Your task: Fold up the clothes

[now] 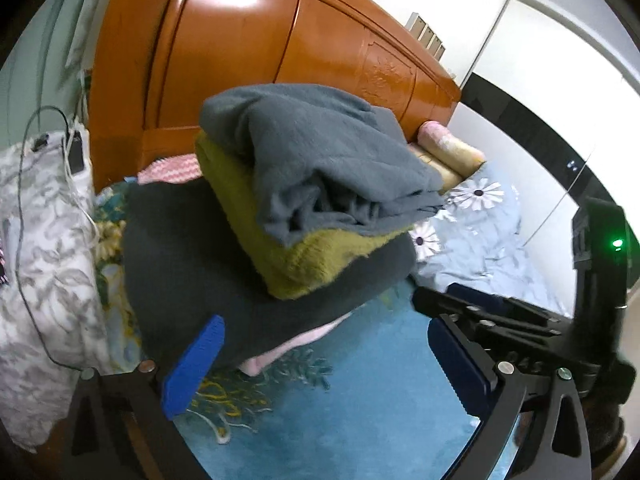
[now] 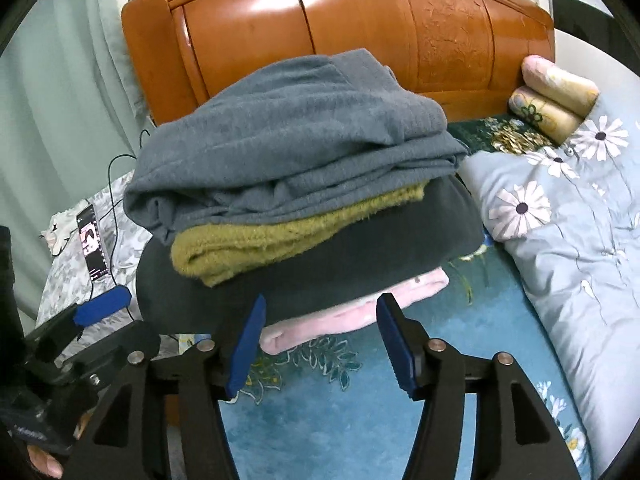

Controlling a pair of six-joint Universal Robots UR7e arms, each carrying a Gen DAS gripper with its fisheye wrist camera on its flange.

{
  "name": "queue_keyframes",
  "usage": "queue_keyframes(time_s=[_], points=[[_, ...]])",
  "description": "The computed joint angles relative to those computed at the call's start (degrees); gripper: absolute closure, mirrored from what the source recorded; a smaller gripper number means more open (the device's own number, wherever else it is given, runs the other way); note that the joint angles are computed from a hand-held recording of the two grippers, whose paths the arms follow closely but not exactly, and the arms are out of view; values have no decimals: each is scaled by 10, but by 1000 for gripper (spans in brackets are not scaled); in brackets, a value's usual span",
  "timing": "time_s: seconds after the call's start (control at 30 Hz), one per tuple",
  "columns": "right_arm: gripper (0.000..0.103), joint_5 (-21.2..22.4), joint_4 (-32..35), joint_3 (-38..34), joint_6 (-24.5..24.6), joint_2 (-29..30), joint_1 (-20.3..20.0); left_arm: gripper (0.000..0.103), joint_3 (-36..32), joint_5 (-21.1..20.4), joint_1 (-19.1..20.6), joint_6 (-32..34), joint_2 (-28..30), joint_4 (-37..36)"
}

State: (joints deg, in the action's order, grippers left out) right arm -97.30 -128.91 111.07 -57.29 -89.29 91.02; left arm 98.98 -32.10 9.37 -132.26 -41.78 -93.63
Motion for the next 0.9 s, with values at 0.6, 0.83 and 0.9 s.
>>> queue_keyframes(time_s=[0.6, 0.83, 0.9], points=[[9, -11, -89, 35, -11, -15, -7, 0, -44, -21, 8, -99, 42, 123], [9, -28, -123, 47, -44, -13, -2, 0, -73, -41, 14, -136, 60, 209], [9, -31, -128, 48, -45, -11, -2, 0, -73, -47, 18, -136, 61, 211]])
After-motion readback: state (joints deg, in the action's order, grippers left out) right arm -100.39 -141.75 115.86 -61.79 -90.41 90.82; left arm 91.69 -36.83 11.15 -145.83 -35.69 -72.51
